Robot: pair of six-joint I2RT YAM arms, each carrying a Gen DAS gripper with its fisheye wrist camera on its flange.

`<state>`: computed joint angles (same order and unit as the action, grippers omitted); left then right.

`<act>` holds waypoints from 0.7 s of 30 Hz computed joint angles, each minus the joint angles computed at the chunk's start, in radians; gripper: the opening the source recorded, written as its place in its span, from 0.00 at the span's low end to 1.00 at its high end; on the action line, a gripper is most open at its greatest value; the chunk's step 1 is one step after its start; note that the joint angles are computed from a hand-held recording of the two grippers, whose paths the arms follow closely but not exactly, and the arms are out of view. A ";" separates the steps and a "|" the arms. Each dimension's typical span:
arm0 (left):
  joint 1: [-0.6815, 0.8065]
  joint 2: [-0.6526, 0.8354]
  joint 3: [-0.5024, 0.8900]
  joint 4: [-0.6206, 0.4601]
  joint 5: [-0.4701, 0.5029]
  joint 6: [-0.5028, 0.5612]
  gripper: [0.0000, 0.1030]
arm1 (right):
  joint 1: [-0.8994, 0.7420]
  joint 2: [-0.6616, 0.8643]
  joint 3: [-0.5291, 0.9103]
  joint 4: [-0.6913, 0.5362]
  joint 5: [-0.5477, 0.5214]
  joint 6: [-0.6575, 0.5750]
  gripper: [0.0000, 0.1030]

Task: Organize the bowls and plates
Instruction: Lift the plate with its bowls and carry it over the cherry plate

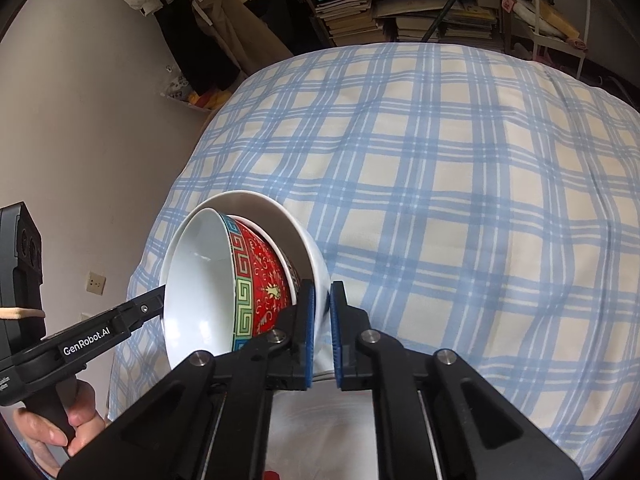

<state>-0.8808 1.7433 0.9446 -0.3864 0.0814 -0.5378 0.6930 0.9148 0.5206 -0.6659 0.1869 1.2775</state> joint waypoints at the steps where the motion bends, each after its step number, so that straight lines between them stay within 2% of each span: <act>1: -0.003 0.000 0.001 -0.001 -0.004 -0.002 0.04 | -0.001 -0.003 -0.003 0.003 -0.001 0.004 0.10; 18: -0.022 0.012 0.024 -0.022 -0.049 -0.025 0.04 | 0.004 0.014 0.010 -0.011 0.002 0.037 0.10; 21: -0.044 0.003 0.035 -0.033 -0.082 -0.020 0.03 | -0.040 0.036 0.029 -0.027 -0.049 0.041 0.10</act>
